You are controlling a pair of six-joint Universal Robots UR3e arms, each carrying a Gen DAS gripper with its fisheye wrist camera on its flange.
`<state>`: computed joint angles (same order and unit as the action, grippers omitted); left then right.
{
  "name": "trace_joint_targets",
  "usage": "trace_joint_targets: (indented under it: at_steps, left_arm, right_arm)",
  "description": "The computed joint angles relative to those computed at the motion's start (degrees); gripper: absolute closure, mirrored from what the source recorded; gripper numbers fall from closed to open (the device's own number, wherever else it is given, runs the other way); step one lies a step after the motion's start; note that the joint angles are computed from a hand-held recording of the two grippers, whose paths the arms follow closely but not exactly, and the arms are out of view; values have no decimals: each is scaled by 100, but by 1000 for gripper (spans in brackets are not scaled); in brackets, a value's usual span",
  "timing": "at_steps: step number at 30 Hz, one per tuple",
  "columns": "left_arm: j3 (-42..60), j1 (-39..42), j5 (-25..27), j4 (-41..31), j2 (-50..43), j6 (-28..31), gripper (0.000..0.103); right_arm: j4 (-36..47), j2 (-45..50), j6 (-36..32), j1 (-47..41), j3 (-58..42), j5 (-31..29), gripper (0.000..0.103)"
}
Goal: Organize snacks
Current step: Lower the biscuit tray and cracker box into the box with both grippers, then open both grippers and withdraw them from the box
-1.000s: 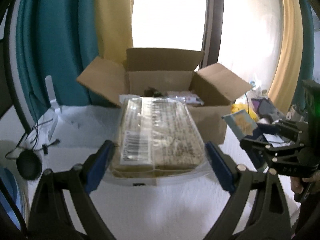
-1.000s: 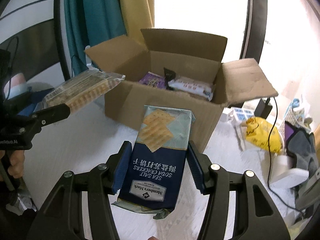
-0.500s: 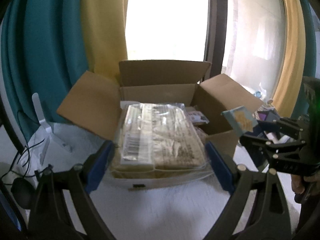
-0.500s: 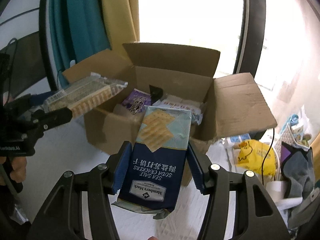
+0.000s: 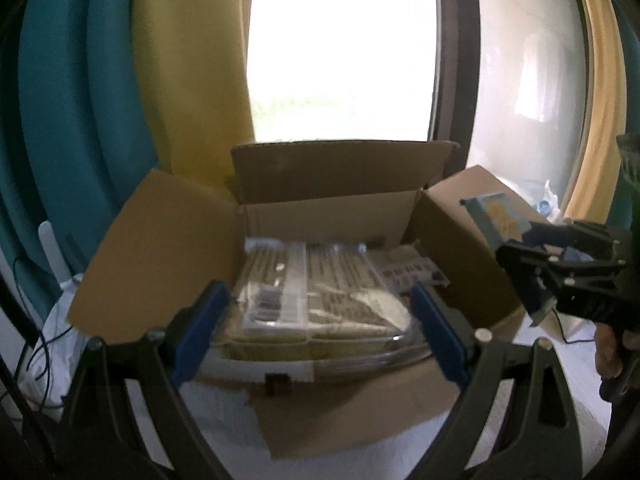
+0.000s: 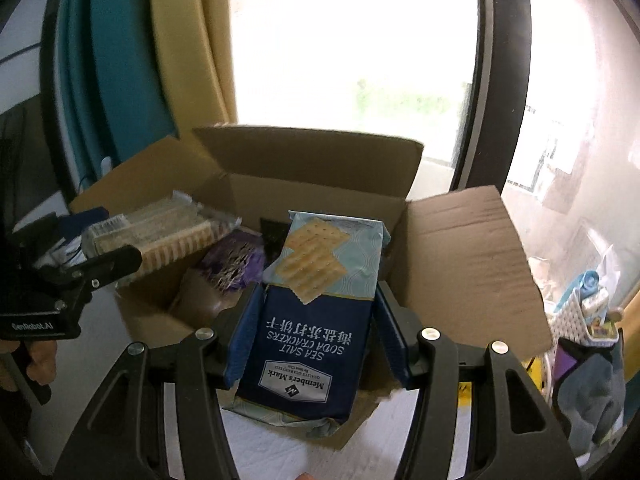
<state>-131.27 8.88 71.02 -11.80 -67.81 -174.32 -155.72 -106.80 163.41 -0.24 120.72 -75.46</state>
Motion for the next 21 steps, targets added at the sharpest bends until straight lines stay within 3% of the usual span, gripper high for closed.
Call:
trace_joint_targets:
  at_steps: [6,13,16,21]
  left_arm:
    - [612,-393,447,772,-1304,-200,10]
    - [1066,-236,148,470,-1727,-637,10]
    - [987,-217,176,486,-1691,-683,10]
    - [779,-243,162,525,-1550,-548,10]
  right_arm:
    - [-206,663,111,-53,-471,-48,44]
    - [-407,1399,277,79,-913,-274,43]
    - [-461,1618,410,141,-1030,-402,19]
    - [-476,1553,517,94,-893,-392,18]
